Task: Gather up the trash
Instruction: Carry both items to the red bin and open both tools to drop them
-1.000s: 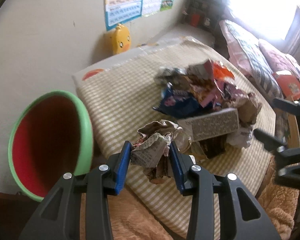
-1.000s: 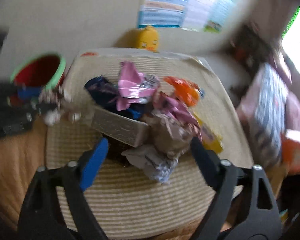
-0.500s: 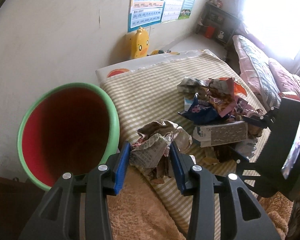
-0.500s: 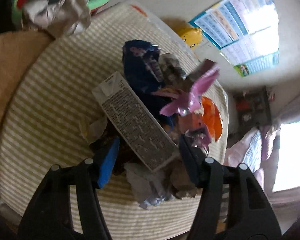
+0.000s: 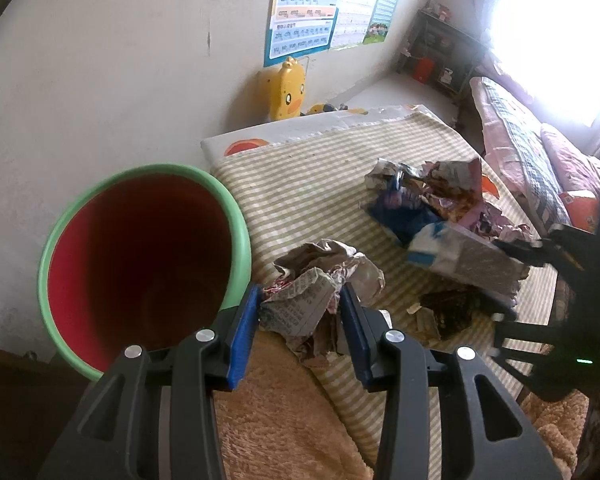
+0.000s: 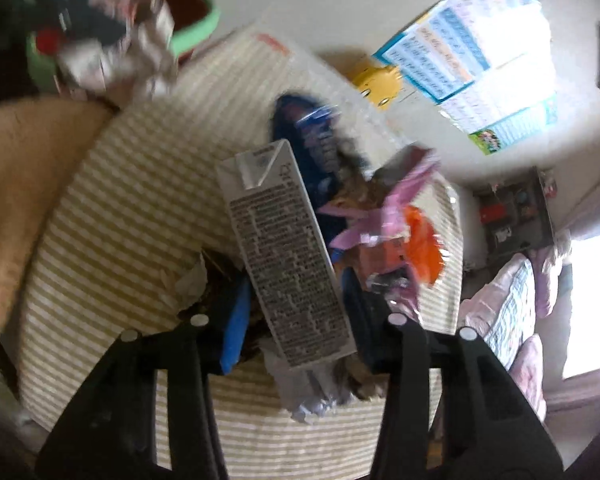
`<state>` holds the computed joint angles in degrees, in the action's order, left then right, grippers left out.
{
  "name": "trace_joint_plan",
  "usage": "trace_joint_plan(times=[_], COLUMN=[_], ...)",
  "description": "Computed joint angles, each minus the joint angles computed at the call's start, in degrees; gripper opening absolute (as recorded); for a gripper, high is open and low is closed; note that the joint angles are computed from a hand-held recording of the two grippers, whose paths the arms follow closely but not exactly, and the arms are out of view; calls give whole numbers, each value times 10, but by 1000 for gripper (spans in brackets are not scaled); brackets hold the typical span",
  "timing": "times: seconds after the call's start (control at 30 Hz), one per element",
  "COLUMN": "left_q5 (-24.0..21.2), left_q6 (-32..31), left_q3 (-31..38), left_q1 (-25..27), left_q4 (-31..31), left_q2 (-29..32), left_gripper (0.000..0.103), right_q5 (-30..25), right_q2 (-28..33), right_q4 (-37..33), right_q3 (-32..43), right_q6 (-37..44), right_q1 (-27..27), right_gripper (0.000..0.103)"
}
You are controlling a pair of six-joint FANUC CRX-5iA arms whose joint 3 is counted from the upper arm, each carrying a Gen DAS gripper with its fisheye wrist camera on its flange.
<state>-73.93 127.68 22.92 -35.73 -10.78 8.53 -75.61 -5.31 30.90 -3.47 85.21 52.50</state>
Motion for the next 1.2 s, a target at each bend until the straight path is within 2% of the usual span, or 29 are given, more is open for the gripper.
trace_joint_plan(times=[0.13,0.2,0.43,0.7,0.77,0.87,0.97,1.03,1.2], left_q5=[0,-1,-15,-42,-43,-44,-34,-29,-32], left_q6=[9,14,55,61,61,67,72,73,71], left_q3=[-5,-11,-65,-127,-134,-141,-150,-153,-155], left_q1=[3,9,43,95,101,106,113,115,112], left_q4=[-16,-21,-43,-46,-46,-52,-48,-46,-41], left_q2=[-8,-13,-59,-98,-101,-106,-110,-111,-110], left_gripper=[38,39,39,41,43,53,66,69,70], right_q5=[4,6,15,5,-1,-2,6,15,23], right_q2=[-20,-18,34,142,166,186,190,185,160], right_q4=[2,-22,-198,-382,-399,-415,-418,-410,-392], right_q3=[15,40,169,311,333,348,349,340,309], right_q6=[-46,-65,-117,-167,-186,-210,-222,-221,-232], right_q1=[18,18,-24,-62,-60,-59,-57,-54,-55], right_gripper=[41,41,40,40,40,42,51,59,59])
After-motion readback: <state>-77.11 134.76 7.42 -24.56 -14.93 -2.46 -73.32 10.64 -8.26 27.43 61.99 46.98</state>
